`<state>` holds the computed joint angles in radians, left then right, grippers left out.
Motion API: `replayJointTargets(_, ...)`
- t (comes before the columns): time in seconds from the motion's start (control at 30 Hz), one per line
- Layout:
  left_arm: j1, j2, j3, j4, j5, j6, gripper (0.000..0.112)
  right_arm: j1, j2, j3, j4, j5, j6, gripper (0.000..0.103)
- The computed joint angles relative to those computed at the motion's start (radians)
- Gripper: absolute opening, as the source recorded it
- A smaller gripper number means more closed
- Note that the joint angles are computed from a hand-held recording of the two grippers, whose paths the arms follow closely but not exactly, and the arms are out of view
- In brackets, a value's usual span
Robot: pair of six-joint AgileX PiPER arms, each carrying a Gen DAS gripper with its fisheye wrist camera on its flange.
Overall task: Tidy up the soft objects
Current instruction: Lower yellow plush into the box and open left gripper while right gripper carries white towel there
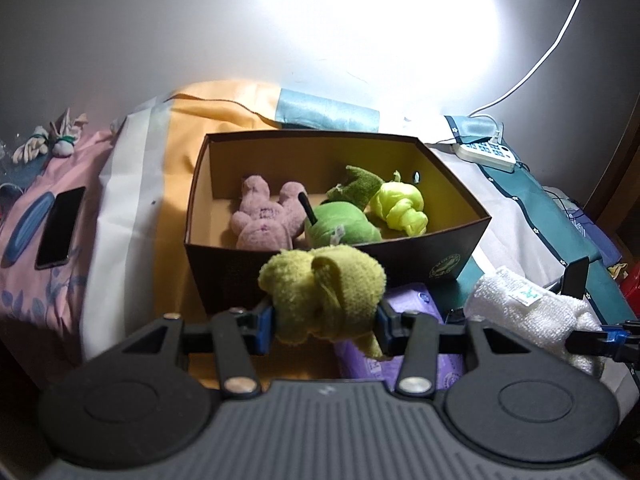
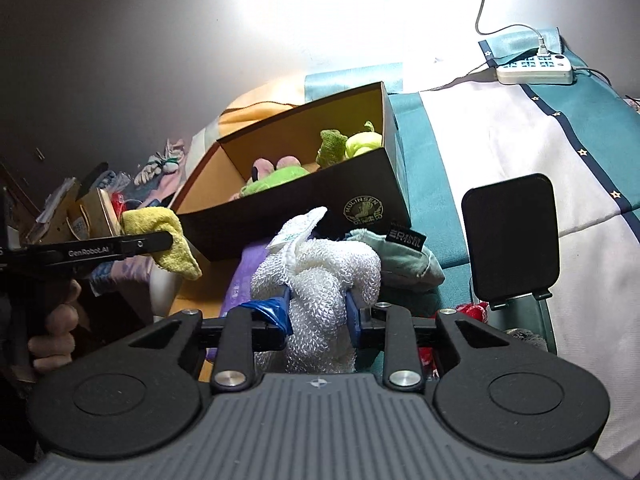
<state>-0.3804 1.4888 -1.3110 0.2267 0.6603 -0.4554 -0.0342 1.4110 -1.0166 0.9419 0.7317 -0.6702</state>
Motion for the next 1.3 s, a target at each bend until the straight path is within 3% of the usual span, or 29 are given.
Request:
replayJointTargets(0.23,0.033,0.096,-0.18,0.057,0.041,0.022,0.048,-0.097,0.037,-0.083,0.158,0.107,-0.067,0.01)
replayJointTargets(0.43,0.07,0.277,-0.46,0.121,0.12,0.05,0.048,-0.121,0.134,-0.227,0.248,0.15,-0.098,0.01)
replayJointTargets(0.67,0.106,0.508,-0.772,0.124,0.216,0.097,0.049,-0.06,0.28,-0.448,0.274,0.04,-0.069,0.01)
replayJointTargets(0.8,0.117,0.634,-0.924,0.116,0.291,0.11,0.049,0.008,0.384,-0.576,0.206,-0.038,-0.03,0.01)
replayJointTargets(0.9,0.121,0.696,-0.987,0.118,0.329,0.115,0.05,0.071,0.463,-0.665,0.055,-0.089,0.076,0.011)
replayJointTargets(1.2,0.144,0.816,-1.112,0.09,0.406,0.139,0.061,0.211,0.645,-0.832,-0.333,-0.127,0.347,0.011)
replayJointTargets(1.3,0.146,0.856,-1.16,0.085,0.445,0.149,0.065,0.239,0.711,-0.908,-0.448,-0.104,0.435,0.013)
